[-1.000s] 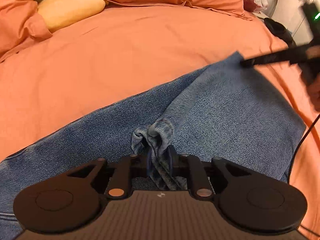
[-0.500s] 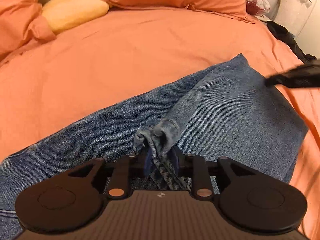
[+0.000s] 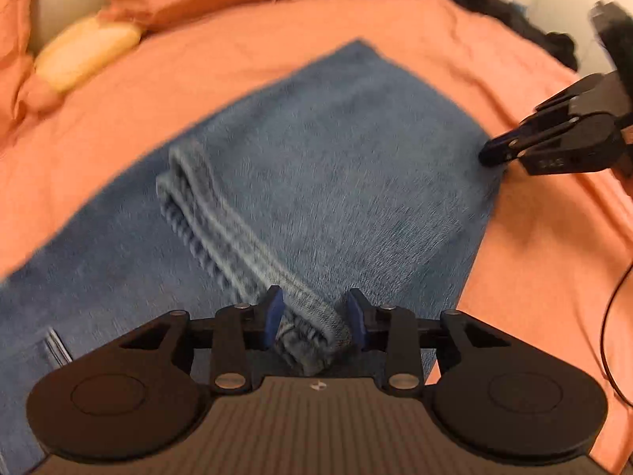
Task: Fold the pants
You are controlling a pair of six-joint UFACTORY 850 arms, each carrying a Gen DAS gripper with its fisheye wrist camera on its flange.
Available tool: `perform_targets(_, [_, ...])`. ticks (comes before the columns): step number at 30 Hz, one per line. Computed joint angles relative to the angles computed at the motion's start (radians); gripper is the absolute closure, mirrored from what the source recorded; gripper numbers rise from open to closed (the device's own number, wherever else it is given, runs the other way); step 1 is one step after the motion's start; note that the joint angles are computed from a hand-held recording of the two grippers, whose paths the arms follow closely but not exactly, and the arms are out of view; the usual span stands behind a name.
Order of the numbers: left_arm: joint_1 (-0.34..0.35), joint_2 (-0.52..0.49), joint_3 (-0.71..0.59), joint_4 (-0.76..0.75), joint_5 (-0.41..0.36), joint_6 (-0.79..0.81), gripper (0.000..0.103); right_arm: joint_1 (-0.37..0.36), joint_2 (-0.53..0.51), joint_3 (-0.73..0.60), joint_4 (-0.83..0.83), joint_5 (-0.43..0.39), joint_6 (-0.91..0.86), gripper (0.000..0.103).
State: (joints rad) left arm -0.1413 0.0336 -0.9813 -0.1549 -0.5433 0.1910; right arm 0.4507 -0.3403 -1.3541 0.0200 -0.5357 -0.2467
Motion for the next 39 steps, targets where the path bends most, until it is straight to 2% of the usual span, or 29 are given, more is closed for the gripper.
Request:
perform_targets(5, [-0.001, -0.013, -0.012, 0.026, -0.005, -0.061, 0.061, -0.010, 0.000, -0.001, 0.035, -0.001, 0.025, 0.098])
perform_targets(7, [0.009, 0.011, -0.007, 0.021, -0.009, -0.093, 0.061, -0.007, 0.014, 0.006, 0.021, 0.007, 0.074, 0.098])
perform_targets(9, [0.036, 0.072, 0.031, -0.038, 0.006, -0.083, 0.059, -0.027, 0.038, 0.019, 0.110, 0.020, 0.082, 0.079])
perform_targets(10, [0.053, 0.113, 0.058, -0.051, 0.013, -0.092, 0.057, -0.041, 0.063, 0.045, 0.189, 0.037, 0.073, 0.048])
perform_targets(11, [0.070, 0.156, 0.085, -0.054, 0.018, -0.105, 0.054, -0.054, 0.092, 0.077, 0.266, 0.062, 0.060, 0.031])
perform_targets(13, [0.105, 0.234, 0.132, -0.044, 0.020, -0.146, 0.052, -0.076, 0.132, 0.126, 0.410, 0.076, 0.019, 0.035])
perform_targets(17, [0.216, 0.333, 0.181, -0.003, -0.031, -0.229, 0.048, -0.117, 0.155, 0.188, 0.661, 0.086, -0.015, 0.035])
perform_targets(23, [0.470, 0.418, 0.226, -0.057, -0.118, -0.267, 0.038, -0.134, 0.140, 0.242, 0.930, 0.094, -0.063, 0.035])
perform_targets(26, [0.588, 0.446, 0.259, -0.130, -0.114, -0.263, 0.029, -0.128, 0.127, 0.255, 1.021, 0.101, -0.065, 0.037])
perform_targets(28, [0.653, 0.449, 0.284, -0.199, -0.103, -0.234, 0.028, -0.120, 0.121, 0.263, 1.073, 0.123, -0.090, 0.039])
perform_targets(32, [0.721, 0.431, 0.322, -0.224, -0.069, -0.278, 0.025, -0.110, 0.109, 0.269, 1.177, 0.186, -0.141, 0.045])
perform_targets(34, [0.751, 0.437, 0.352, -0.310, -0.028, -0.237, 0.017, -0.115, 0.106, 0.281, 1.268, 0.200, -0.190, 0.045])
perform_targets(37, [0.780, 0.430, 0.388, -0.471, 0.030, -0.141, 0.014, -0.113, 0.101, 0.282, 1.314, 0.215, -0.245, 0.047])
perform_targets(39, [0.772, 0.414, 0.400, -0.518, 0.071, -0.126, 0.013, -0.105, 0.101, 0.281, 1.312, 0.237, -0.254, 0.049])
